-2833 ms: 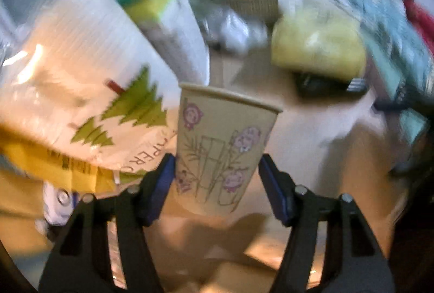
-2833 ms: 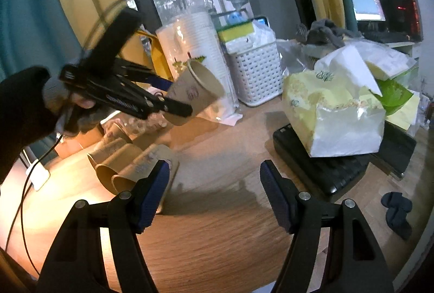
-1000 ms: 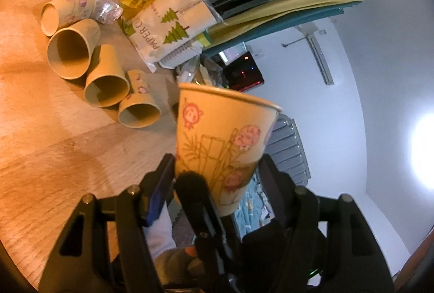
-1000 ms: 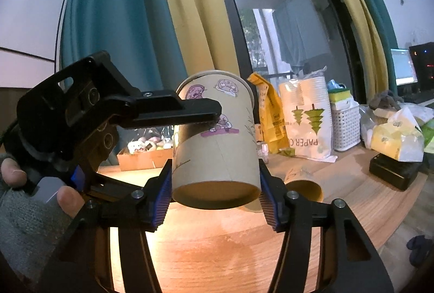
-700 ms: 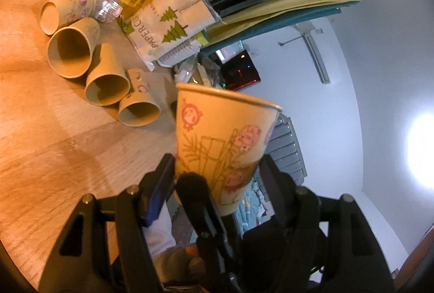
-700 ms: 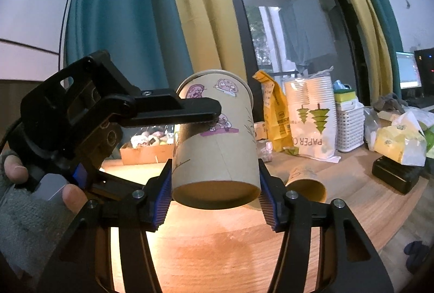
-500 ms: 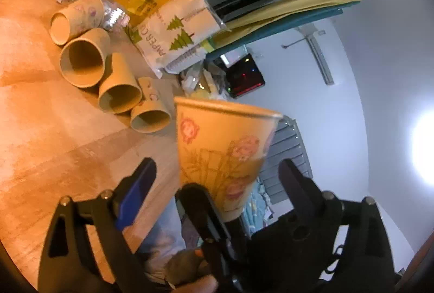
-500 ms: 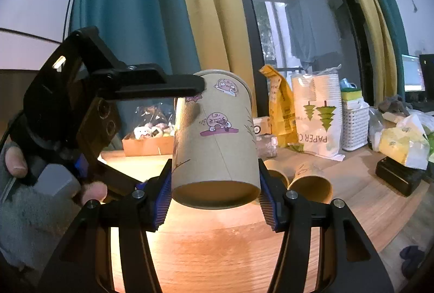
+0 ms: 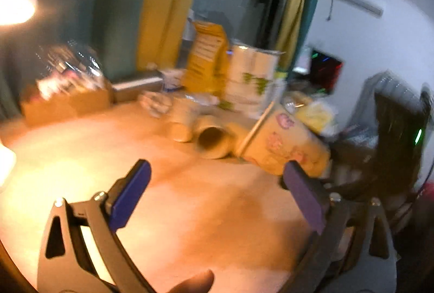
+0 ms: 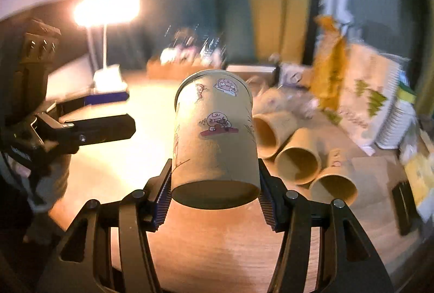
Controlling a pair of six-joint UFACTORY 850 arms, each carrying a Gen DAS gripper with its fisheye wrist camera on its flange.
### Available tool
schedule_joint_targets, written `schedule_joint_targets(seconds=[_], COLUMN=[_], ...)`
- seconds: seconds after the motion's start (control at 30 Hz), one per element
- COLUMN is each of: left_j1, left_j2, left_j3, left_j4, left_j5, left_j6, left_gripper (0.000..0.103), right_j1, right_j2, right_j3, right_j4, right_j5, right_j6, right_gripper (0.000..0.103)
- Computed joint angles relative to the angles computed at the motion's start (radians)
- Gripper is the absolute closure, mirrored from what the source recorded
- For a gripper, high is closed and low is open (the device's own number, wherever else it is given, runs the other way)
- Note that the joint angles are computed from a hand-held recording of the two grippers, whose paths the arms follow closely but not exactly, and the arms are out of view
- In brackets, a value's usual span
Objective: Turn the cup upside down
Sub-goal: 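Rotate the held cup with the right tool so its rim faces down, then lower the cup rim-down onto the table and open the right tool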
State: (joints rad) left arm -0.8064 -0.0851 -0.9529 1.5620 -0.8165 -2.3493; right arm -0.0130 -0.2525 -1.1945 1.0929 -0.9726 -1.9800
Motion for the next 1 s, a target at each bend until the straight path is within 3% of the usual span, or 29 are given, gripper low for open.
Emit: schedule_joint_targets(seconds=[0.43, 0.73, 1.0], left_j1=[-0.011, -0.028, -0.033], left_j2=[-0.004, -0.016, -0.013], left_j3=[0.092, 0.082, 0.085], left_j4=[-0.016, -0.043, -0.052], left_j5=[-0.105, -0.136, -0.146], left_j6=[-0.075, -0.055, -0.059], left_gripper=[0.004, 0.004, 0.004], right_j1=[0.244, 0.373, 0.442], right_j2=[-0.067, -0.143, -0.171], right_j3=[-0.148, -0.249, -0.267], right_j4=[-0.744, -1.147, -1.273], right_j5=[0.169, 0.108, 0.077], right_j6=[0.524, 0.825, 0.898], right_gripper=[0.044, 0.044, 0.043])
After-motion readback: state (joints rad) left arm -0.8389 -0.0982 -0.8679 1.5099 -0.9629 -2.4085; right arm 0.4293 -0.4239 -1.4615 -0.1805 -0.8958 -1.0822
